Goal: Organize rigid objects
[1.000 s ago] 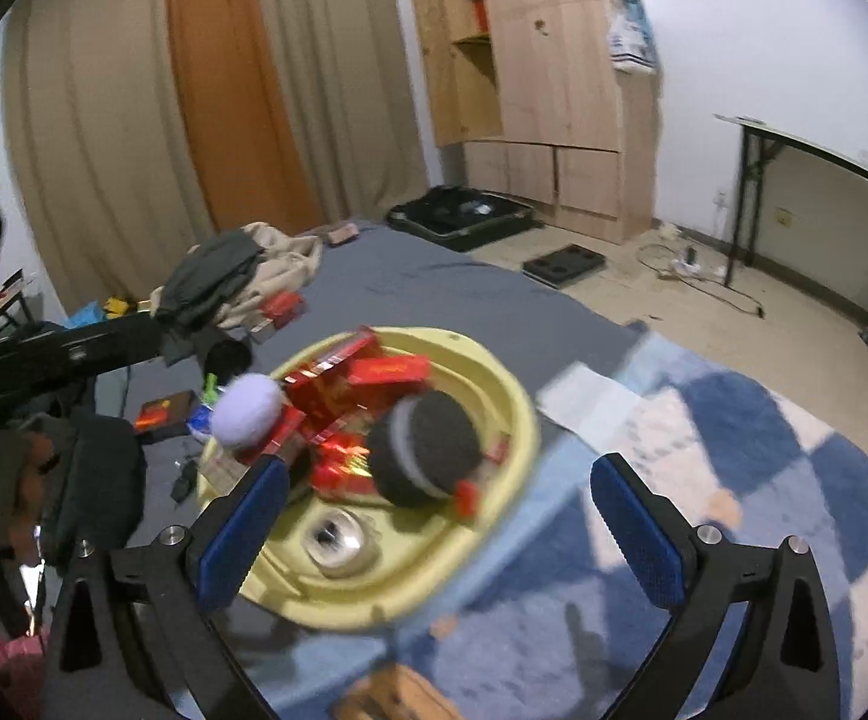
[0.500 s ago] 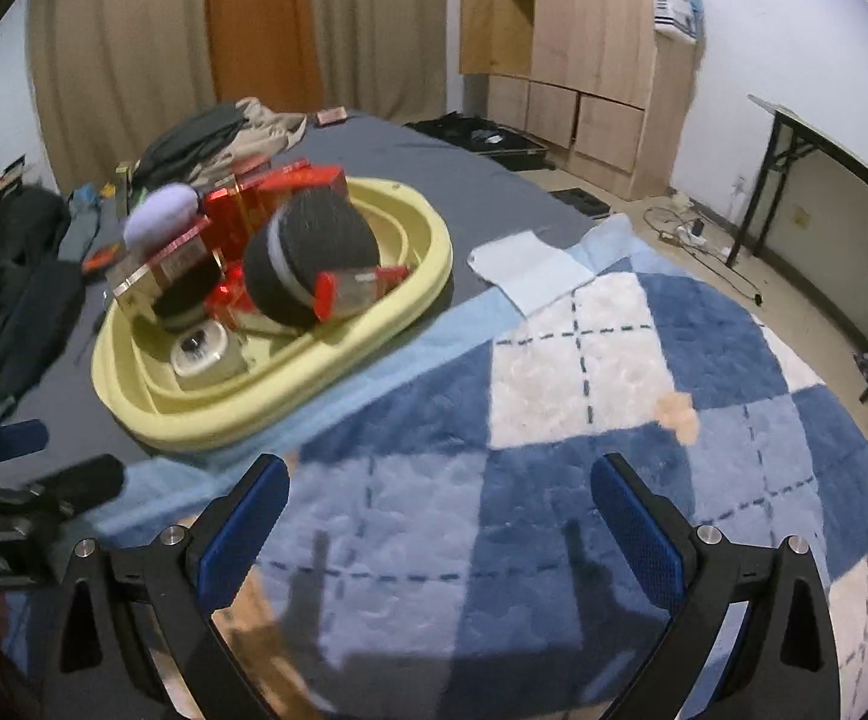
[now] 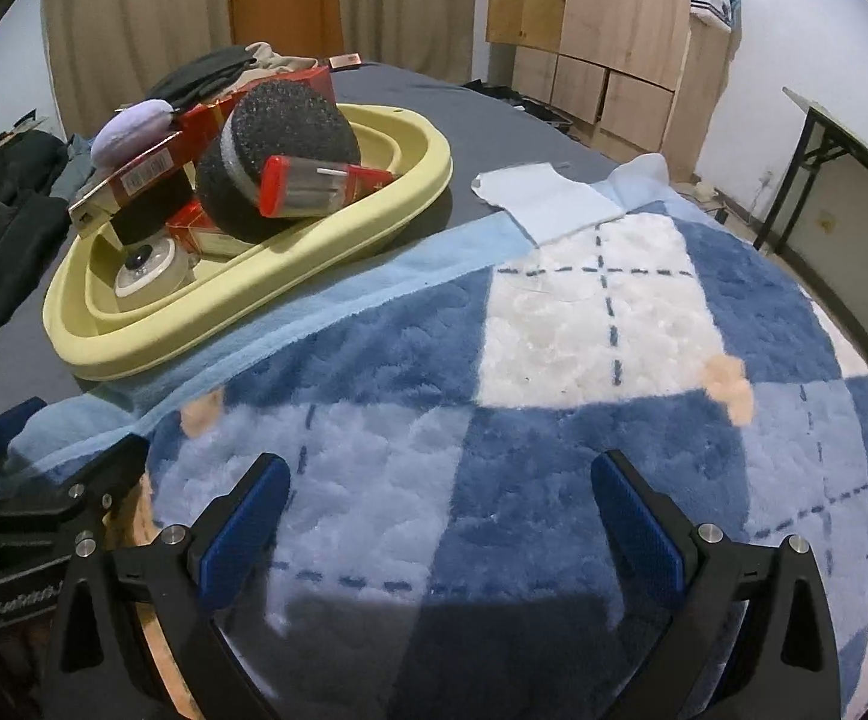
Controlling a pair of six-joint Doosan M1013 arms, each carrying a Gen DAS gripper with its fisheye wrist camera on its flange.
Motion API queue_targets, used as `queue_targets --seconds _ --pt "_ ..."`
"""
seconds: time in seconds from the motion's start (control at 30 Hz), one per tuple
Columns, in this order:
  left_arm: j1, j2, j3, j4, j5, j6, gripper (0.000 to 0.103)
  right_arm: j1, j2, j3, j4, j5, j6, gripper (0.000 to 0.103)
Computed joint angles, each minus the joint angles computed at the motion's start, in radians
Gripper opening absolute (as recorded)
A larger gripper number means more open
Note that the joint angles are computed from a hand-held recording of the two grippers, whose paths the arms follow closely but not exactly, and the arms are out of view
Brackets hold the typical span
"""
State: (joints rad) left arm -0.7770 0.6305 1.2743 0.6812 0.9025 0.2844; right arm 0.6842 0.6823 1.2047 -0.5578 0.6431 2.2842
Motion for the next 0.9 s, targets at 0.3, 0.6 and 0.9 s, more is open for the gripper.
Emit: queue_targets --seconds 0.3,0.6,0.9 --pt "0.003 0.001 0.000 -0.003 -0.010 -0.002 0.103 0.001 0.000 -0.003 0.007 0.007 -0.009 0.103" --pt "0.003 0.001 0.001 -0.003 -0.010 -0.002 0.103 0.001 0.001 -0.003 0.007 0.006 -0.010 0.103" --pt "0.003 0.000 0.001 -0.002 -0.010 -0.003 0.103 0.001 0.001 -0.003 0.007 0.006 -0.010 0.103"
